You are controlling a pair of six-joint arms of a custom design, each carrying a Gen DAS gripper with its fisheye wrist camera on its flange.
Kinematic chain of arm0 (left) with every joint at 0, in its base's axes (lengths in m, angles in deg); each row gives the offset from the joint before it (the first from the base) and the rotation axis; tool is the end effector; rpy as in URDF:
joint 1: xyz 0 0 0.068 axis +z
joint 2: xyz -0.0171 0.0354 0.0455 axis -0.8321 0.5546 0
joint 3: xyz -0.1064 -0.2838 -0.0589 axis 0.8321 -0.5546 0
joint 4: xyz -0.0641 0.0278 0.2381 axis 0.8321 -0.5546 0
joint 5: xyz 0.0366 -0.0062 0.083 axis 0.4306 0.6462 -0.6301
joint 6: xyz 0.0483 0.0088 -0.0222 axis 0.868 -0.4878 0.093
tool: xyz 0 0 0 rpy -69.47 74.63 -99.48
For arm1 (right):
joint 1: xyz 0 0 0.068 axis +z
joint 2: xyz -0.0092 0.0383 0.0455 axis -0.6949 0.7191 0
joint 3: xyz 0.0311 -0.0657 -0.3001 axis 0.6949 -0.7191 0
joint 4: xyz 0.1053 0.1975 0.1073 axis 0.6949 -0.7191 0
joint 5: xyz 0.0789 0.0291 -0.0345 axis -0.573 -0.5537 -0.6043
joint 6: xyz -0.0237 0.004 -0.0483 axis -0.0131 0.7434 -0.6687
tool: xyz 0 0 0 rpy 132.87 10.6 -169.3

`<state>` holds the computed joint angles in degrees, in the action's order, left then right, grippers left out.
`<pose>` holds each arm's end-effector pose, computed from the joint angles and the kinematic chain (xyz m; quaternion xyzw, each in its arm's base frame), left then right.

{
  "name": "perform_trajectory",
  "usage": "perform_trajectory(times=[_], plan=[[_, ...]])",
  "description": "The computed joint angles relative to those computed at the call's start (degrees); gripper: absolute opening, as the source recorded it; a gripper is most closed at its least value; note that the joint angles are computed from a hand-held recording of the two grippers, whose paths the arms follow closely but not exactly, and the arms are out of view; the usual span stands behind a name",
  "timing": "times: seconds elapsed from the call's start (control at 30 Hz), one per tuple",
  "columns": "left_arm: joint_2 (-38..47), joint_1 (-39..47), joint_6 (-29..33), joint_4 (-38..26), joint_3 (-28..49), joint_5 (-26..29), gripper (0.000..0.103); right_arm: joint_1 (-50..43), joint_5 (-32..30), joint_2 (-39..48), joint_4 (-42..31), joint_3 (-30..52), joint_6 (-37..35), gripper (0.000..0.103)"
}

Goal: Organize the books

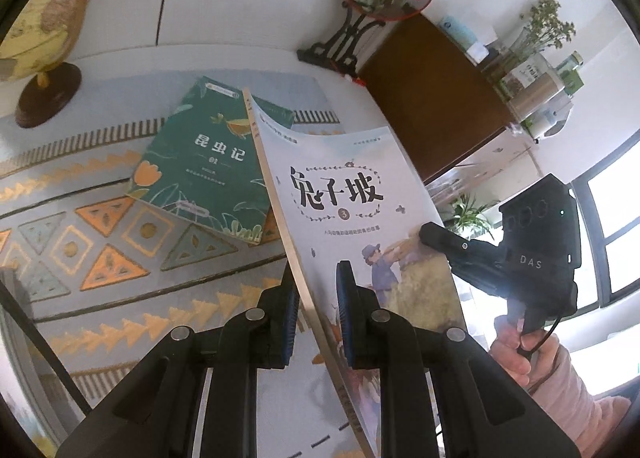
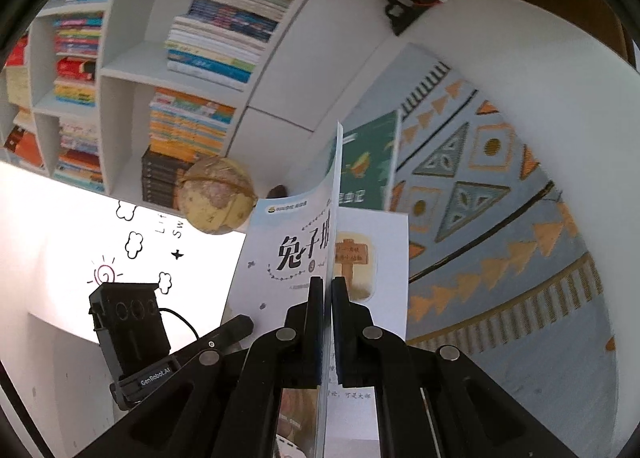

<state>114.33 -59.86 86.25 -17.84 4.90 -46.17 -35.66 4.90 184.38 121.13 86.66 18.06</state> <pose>0.3389 -0.0425 0.2397 0.2376 0.9120 -0.2937 0.1595 0.2307 0.0508 0.1337 0.2415 0.8114 0.4431 0.2948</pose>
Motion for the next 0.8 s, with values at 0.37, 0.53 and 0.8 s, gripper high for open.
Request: perform_trajectory(times=[0.37,0.53,0.8], plan=[[-5.17,10.12,6.87,-5.31,-0.45,2.63,0.015,11.47,7.63,-6.28,-4.84,3.5,3.42,0.004],[-5.62,15.47,10.05,-7.69,0.3,3.24,0.015,17.12,10.71,-5.02,-6.27,7.39,4.37,0.004],[-3.0,24.93,15.65,-12.33,4.34,3.33,0.015,24.23,12.89,0.65,-10.16,17.43,4.83,0.004]])
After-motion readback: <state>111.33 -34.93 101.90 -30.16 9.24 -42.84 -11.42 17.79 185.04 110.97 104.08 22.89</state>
